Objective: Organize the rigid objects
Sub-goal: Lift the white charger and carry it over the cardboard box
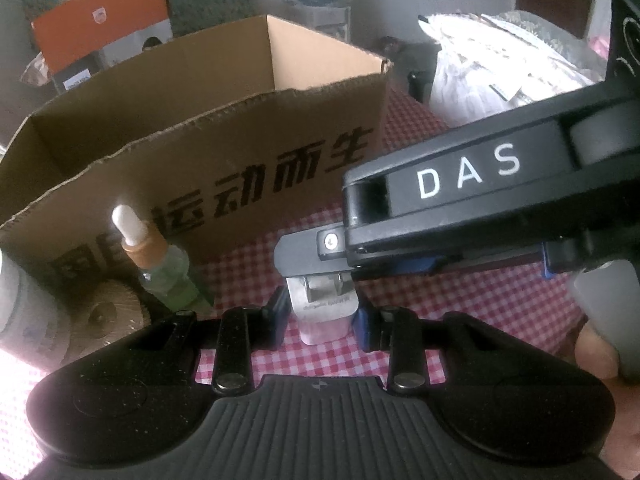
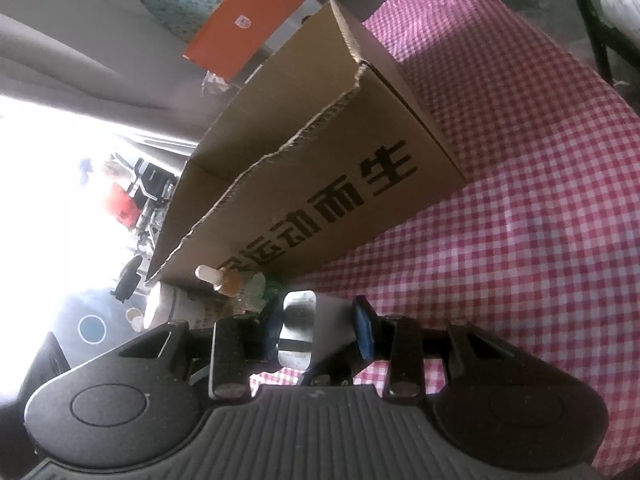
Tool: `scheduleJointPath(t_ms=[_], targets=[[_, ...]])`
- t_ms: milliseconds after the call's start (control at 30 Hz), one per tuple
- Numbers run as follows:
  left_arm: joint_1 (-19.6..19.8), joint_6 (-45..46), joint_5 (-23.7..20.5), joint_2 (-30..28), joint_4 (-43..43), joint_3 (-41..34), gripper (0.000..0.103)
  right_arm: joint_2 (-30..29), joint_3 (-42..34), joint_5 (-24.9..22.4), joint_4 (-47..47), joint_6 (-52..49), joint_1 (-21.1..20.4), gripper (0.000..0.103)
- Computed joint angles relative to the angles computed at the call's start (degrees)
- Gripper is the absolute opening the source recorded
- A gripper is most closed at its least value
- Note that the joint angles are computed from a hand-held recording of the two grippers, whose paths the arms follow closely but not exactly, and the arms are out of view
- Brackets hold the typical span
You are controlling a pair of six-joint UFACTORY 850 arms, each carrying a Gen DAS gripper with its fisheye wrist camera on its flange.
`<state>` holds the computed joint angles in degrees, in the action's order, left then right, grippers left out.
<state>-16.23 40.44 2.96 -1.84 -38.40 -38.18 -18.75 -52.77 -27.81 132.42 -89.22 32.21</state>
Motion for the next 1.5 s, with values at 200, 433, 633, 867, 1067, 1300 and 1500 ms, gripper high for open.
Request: scheduleJointPath(t_ms=[200, 433, 633, 867, 1067, 1300, 1500], targets=[[-0.09, -0.71, 1.35, 3.31, 0.81, 1.81, 0.031, 1.73, 0.82, -0.01, 3.29, -3.68, 0.83, 0.041], [-0.10, 0.21, 4.25, 8.75, 0.49, 3.00, 0.031, 5.04, -0.11, 0.56, 7.09, -10.34, 1.98, 0.041], [1.26, -1.05, 5.84, 11.31, 2.38, 0.82, 0.031, 5.61, -4.48, -0.03, 5.88, -13.69, 1.66, 0.042], [5.28, -5.72, 0.74, 5.99, 6.62, -7.51, 0.031, 0.02, -15.95, 1.83, -10.20, -1.34, -0.15, 0.044], [8.46, -13.89, -7.53, -2.02, 13.67, -16.28, 0.031, -9.07, -29.86, 2.64, -37.86, 25.62, -2.15, 0.045], [11.48, -18.48, -18.41, -13.92, 14.51, -27.93, 0.031, -22.85, -48.83, -3.91, -68.20, 57.54, -4.08, 0.045], [12.48, -25.62, -23.99, -20.91, 18.98, -35.10, 0.029, -31.86, -61.69, -9.37, -83.21, 71.22, -4.04, 0.045]])
